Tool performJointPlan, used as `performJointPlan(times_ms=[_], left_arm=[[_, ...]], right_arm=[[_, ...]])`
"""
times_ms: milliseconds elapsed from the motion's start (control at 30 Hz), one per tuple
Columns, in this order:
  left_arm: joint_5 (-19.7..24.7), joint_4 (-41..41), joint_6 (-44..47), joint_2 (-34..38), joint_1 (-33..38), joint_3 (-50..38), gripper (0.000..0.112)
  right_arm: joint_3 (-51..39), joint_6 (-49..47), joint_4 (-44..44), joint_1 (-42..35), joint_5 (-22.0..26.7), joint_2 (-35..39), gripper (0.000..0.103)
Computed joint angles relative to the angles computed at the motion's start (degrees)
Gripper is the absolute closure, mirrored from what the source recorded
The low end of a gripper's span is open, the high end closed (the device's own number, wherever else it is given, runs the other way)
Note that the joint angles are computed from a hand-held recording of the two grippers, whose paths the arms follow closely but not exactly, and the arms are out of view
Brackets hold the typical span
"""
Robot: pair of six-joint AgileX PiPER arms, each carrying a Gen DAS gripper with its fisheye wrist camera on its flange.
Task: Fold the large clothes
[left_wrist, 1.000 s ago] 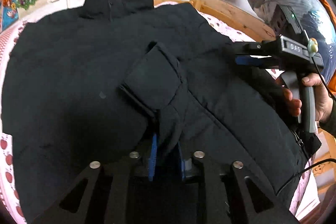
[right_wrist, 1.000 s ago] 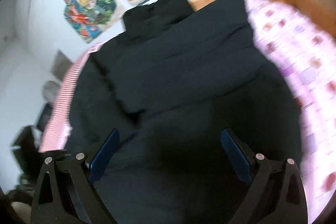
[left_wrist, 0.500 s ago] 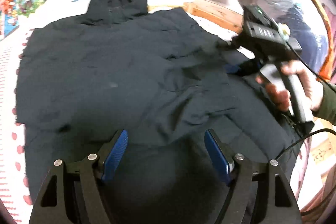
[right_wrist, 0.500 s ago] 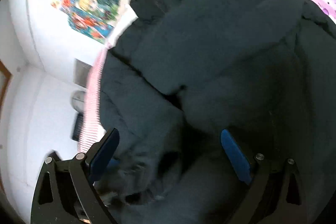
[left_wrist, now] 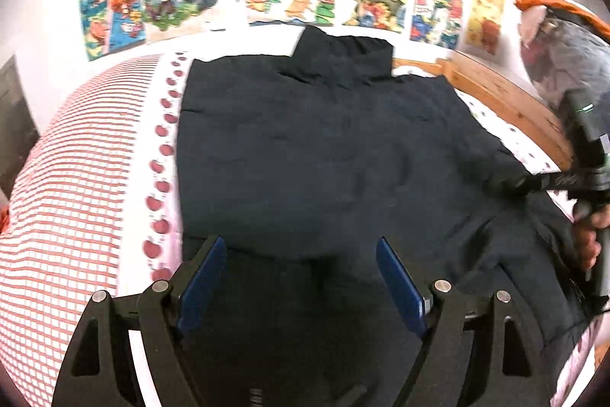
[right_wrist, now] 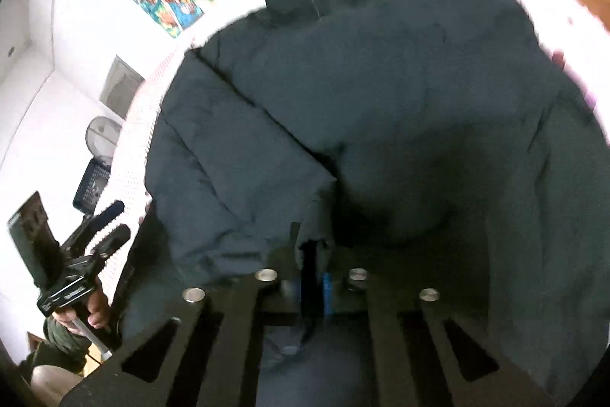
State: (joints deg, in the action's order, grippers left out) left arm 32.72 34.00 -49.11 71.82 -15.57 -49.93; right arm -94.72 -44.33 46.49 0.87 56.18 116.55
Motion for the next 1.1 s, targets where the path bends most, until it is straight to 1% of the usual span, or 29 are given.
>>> performJointPlan(times_ms=[100, 200, 333, 400, 467, 500, 567, 600, 667, 700, 733, 767, 800, 833, 867, 900, 967, 1033, 1100], left_arm=[[0.01, -0.02, -0.7, 0.21, 1.43, -0.38, 0.032], [0.71, 1.78, -2.89, 1.74, 1.63, -1.34, 0.032], [2.31, 3.45, -5.0, 4.96, 1.96, -3.7, 0.032], [2.55, 3.01, -4.79, 7.28, 3.0, -5.69, 0.032], [3.08, 3.31, -5.05, 9.27, 3.5, -7.58, 0.032], [3.35, 3.08, -4.7, 10.48, 4.01, -8.84, 0.032], [3.08, 4.38, -6.34, 12.11, 4.66, -9.99, 0.032], [3.16, 4.8, -6.86, 13.13, 5.01, -10.84, 0.032], [3.34, 4.91, -6.95, 15.06, 5.69, -12.48, 0.032], [3.28, 4.93, -6.84, 16.27, 6.14, -13.57, 0.032], [3.27, 5.1, -6.74, 17.25, 6.36, -14.52, 0.032], [3.43, 5.69, -6.76, 18.68, 6.49, -16.04, 0.032], [3.75, 7.33, -7.56, 20.25, 6.33, -17.66, 0.032], [4.21, 9.07, -8.62, 21.53, 5.99, -18.98, 0.032], [4.93, 11.08, -9.48, 23.47, 5.53, -21.08, 0.032], [5.59, 12.76, -9.9, 25.39, 5.11, -23.26, 0.032], [5.67, 17.17, -12.64, 28.03, 4.5, -25.56, 0.032], [5.98, 21.13, -16.11, 30.23, 4.09, -26.84, 0.031], [5.19, 19.82, -15.98, 32.68, 5.03, -28.24, 0.029]], right_arm=[[-1.3, -3.74, 3.72, -1.6, -4.11, -3.95, 0.097], [-4.15, -3.61, 3.06, -1.75, -9.37, -5.23, 0.097], [-9.73, -1.86, -0.42, -2.83, -14.15, -2.78, 0.097], [-12.56, 0.78, -4.84, -1.83, -17.87, 0.01, 0.097], [-14.62, 2.69, -8.57, -1.67, -19.57, 2.45, 0.097], [-17.35, 6.08, -12.53, -1.25, -20.07, 4.87, 0.097], [-21.79, 10.03, -16.47, -1.55, -18.53, 8.29, 0.097], [-24.45, 12.76, -18.97, -1.22, -17.31, 10.33, 0.097], [-30.32, 17.35, -23.0, -0.91, -12.95, 14.47, 0.097], [-31.96, 19.03, -24.25, -0.78, -11.82, 15.69, 0.093], [-31.7, 20.19, -25.44, -0.55, -12.36, 15.89, 0.09], [-30.38, 20.78, -26.41, -0.22, -13.81, 15.35, 0.081], [-28.46, 21.32, -27.66, 0.18, -16.34, 14.54, 0.066], [-25.87, 20.05, -26.62, 0.32, -19.23, 13.36, 0.059], [-23.81, 17.47, -23.74, 0.21, -21.43, 12.38, 0.05], [-22.44, 15.59, -21.66, 0.21, -22.58, 11.75, 0.049], [-21.69, 13.83, -20.4, 0.9, -23.28, 11.46, 0.048], [-20.75, 12.7, -20.44, 2.29, -24.76, 11.42, 0.043], [-19.88, 8.59, -18.9, 3.56, -25.22, 11.68, 0.027]])
